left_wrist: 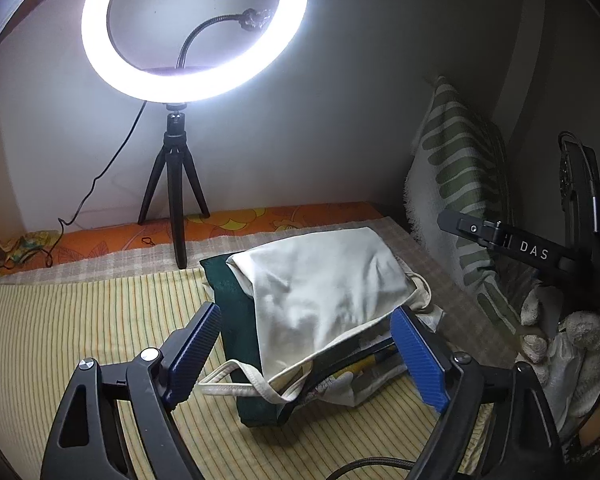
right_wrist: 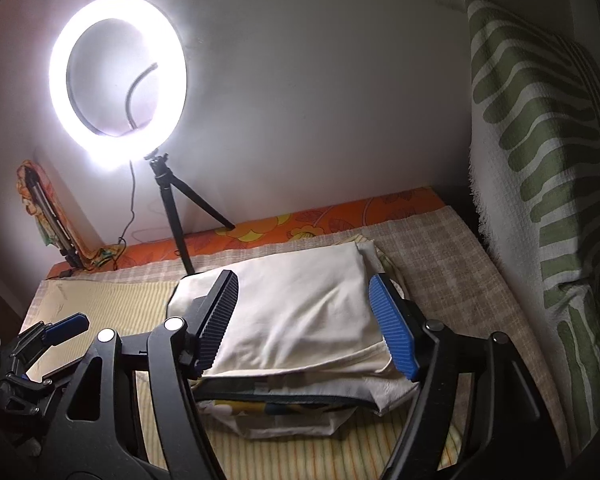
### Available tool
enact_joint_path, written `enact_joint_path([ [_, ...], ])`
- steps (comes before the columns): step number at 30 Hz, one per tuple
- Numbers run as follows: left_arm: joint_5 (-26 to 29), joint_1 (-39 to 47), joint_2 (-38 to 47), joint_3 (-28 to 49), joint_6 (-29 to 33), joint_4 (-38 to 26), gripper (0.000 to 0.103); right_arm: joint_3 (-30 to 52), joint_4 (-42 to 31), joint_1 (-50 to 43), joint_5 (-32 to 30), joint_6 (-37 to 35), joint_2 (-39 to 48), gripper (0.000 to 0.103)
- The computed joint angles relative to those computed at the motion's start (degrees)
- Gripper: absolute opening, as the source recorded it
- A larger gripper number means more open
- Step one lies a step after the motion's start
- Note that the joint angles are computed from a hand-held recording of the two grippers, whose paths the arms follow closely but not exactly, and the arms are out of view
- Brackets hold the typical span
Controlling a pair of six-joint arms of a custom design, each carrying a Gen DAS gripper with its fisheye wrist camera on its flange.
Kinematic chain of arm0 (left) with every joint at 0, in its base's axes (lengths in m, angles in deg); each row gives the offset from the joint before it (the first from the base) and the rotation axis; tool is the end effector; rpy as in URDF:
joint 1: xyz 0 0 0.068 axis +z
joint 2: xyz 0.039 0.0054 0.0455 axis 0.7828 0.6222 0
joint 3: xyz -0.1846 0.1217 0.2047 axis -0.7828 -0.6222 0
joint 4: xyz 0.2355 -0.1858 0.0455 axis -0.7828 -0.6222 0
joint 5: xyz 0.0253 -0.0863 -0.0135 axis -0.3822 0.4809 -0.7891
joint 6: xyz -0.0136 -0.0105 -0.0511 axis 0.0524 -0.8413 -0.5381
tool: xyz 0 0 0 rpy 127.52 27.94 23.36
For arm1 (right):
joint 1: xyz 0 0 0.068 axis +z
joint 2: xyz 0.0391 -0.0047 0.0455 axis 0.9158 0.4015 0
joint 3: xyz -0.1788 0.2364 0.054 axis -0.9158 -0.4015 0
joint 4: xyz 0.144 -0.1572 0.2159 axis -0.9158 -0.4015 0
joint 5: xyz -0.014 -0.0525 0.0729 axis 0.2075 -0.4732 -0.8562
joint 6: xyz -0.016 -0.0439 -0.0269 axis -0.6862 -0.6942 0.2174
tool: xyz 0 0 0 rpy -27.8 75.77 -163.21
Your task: Fold small clothes
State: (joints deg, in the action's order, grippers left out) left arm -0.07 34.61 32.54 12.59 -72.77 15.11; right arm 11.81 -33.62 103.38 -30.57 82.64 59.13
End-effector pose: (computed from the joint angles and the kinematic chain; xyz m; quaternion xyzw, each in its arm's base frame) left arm 0.3015 -0.1096 0.2708 0.2593 0.8545 -0.2697 0.3603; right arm 0.2361 0.1530 0.3077 0.1809 0.8843 0.0131 0.4303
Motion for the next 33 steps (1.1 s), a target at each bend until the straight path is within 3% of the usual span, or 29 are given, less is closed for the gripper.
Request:
enact_joint_path([
  [10,4.17,6.51,-12.74,-3.52,5.35,-8.0,0.096,7.5,-10.64,13.34,9.44,10.6,2.31,0.083],
  [16,8.87,13.46,-18.98,-4.8,11.91,-15.01,0.097,12.86,-16.78,21.64,13.87,18.68,6.01,0.086],
  [19,12.4,18.23,-20.93,-5.07,15.48,-18.84,0.099,16.31,-20.91,25.62,16.58,23.05,8.93,0.093],
  [24,18.43,27.06,-22.69,-4.84,23.94,-26.61,0.099,22.6,-27.52,31.71,20.15,30.75,15.2,0.102],
  [33,26.96,43.6,-23.02,-3.81,45.13,-42.31,0.103,32.07,-38.18,37.38,21.6,44.4,26.0,0.103],
])
